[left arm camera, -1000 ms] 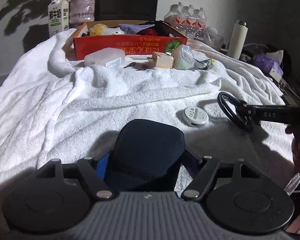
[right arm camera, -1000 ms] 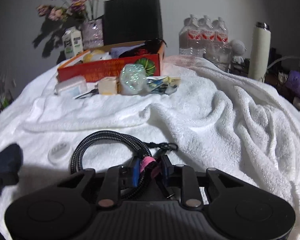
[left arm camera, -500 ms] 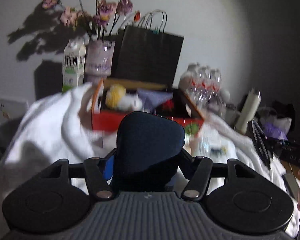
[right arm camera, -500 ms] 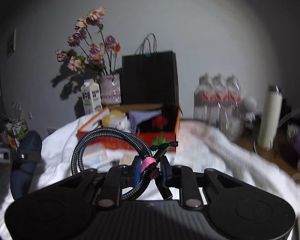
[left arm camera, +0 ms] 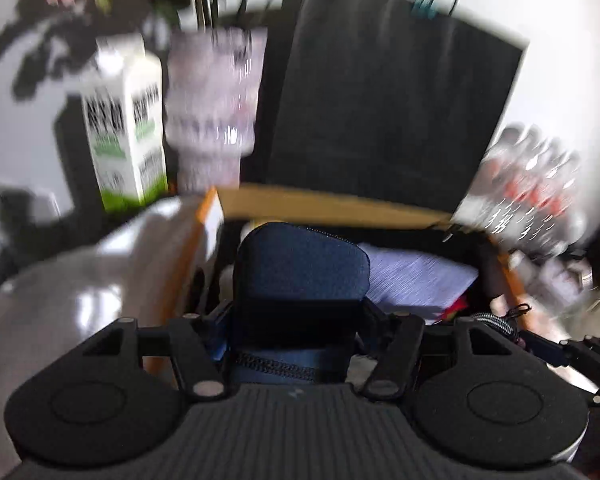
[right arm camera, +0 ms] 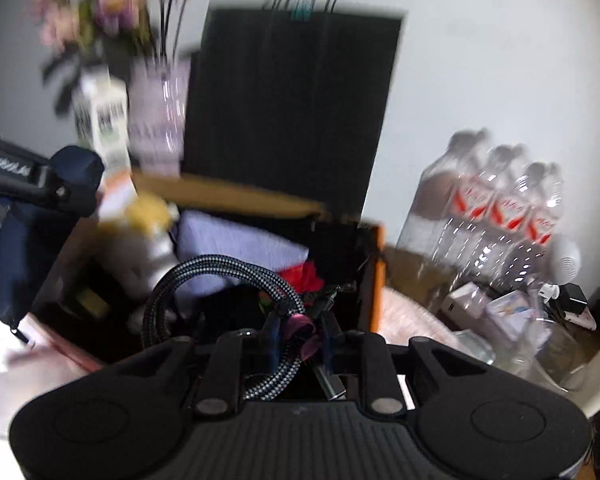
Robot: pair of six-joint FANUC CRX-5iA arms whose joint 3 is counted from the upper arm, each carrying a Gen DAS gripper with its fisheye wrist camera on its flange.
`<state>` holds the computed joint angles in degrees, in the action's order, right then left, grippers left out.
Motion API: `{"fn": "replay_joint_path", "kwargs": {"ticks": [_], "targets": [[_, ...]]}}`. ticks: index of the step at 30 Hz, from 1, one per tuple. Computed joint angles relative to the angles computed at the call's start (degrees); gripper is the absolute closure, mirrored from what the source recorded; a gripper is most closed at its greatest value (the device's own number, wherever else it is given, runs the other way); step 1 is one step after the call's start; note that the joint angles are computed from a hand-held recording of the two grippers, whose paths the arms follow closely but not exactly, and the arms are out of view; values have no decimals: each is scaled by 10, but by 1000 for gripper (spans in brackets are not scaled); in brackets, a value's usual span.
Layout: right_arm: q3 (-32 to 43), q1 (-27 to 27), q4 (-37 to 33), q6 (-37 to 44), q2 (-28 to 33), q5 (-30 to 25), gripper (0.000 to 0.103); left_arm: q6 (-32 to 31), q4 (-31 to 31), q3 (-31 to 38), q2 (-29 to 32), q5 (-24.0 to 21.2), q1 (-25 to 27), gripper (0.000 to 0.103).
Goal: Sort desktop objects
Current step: 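Lower the navy pouch into the box with left tool while right drops the cable in, then move both tools back from the box over the towel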
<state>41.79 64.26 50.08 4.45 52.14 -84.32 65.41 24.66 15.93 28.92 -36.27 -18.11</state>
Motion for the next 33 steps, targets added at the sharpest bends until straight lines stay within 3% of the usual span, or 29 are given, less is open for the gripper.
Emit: {"fn": "replay_joint_path", "kwargs": {"ticks": [3,6,8,11,13,17,19,21,25,30,33], "targets": [[93,-19,-58,73,54,-18,83,39,-52,56,43,-38,-8,34],[174,-29,-86,111,101,-48,79,-9,5,37,43,-36,2,31],[121,-30,-86,68,66,-15,73,-32,53,34,43,-45,13,30],[0,-24,-56,-30,-13,59,50,-57,104,4,21,-9,23,26],[-39,-15,-32,-66,-43,75,49,-83,134,-27,-2,15,27,22],[-79,8,1,-110,-81,76,47,-53,102,-40,-37,-19,40,22],[-84,27,16,-119,-88,64,42,-73,93,-76,-70,-20,45,21],[-121,44,35,-140,-111,71,39,-129,112,-144,-120,-2,49,19],[-183,98,68,-219,-139,87,33,-326,263,-337,-241,53,57,16],[-194,173,88,-273,-120,60,25,-525,431,-536,-393,29,78,9],[-166,213,91,-311,-83,22,20,-596,509,-634,-479,30,82,7]]}}
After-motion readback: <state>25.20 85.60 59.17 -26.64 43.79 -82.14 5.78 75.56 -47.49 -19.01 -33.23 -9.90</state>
